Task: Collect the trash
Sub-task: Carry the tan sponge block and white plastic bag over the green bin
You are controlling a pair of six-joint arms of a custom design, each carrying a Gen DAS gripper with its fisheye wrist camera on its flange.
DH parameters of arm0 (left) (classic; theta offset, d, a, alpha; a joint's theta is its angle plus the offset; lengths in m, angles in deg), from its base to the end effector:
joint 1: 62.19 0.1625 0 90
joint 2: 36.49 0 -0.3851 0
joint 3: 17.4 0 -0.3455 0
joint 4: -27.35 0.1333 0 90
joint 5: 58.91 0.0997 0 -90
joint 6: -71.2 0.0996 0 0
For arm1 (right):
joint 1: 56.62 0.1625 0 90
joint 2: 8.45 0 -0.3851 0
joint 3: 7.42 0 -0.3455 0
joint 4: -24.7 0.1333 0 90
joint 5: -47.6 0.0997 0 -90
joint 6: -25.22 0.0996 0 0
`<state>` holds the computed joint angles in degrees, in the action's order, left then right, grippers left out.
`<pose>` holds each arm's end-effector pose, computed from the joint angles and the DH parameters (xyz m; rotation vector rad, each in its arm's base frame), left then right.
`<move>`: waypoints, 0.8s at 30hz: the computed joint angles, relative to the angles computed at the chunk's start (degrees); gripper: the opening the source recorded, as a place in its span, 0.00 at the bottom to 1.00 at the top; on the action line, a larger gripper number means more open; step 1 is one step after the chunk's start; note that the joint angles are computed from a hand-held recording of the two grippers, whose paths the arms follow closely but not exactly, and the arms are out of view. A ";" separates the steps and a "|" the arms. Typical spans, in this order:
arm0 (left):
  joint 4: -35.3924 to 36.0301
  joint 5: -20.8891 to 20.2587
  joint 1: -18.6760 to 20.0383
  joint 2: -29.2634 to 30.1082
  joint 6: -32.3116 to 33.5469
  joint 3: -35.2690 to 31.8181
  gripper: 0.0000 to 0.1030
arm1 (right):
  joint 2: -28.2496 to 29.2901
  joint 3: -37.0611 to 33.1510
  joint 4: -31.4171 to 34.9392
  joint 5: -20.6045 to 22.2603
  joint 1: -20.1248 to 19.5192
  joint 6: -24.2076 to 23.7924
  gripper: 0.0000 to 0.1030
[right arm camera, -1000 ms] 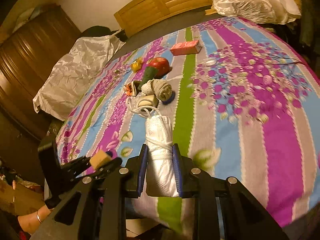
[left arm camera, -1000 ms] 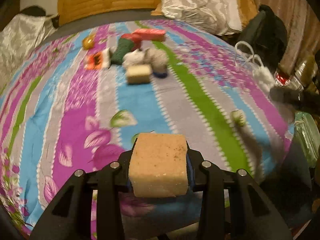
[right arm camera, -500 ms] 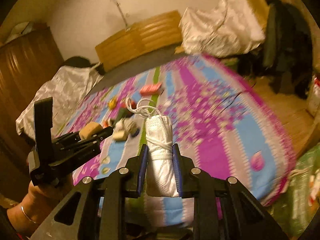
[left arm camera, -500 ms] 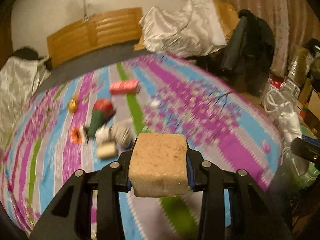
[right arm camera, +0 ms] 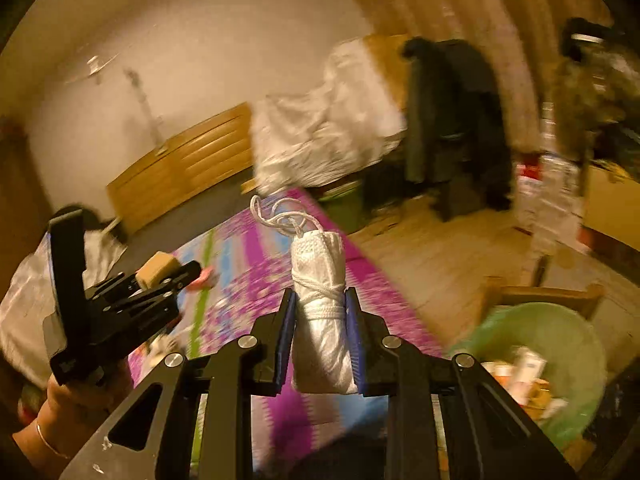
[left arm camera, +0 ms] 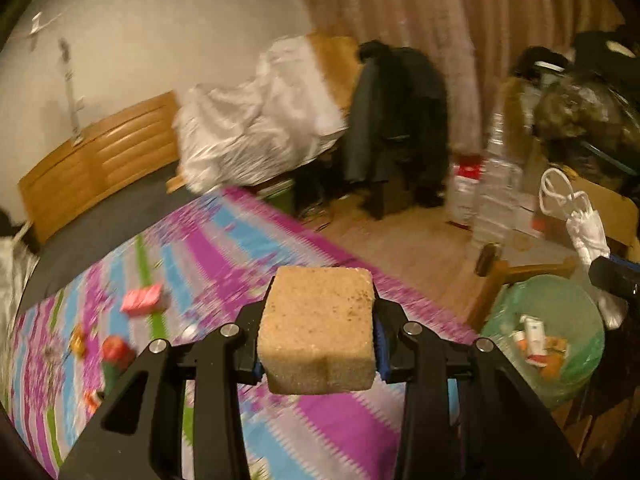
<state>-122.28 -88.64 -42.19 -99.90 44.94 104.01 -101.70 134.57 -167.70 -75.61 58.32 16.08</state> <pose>-0.3538 -0.3627 0.1673 0.8268 2.1102 -1.0012 0.2115 -0.2680 0.3182 0.3571 -2.4000 1.3003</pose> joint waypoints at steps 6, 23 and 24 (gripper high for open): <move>-9.29 -5.53 0.09 12.20 11.95 -8.41 0.36 | -13.12 2.17 3.38 -0.79 -7.34 -1.91 0.25; -6.50 -18.10 -0.20 31.07 20.39 -25.41 0.36 | -32.58 6.71 6.34 6.62 -33.48 -8.18 0.25; -6.07 -18.43 -0.24 31.67 20.55 -26.08 0.36 | -32.25 7.00 5.63 6.30 -34.15 -8.63 0.25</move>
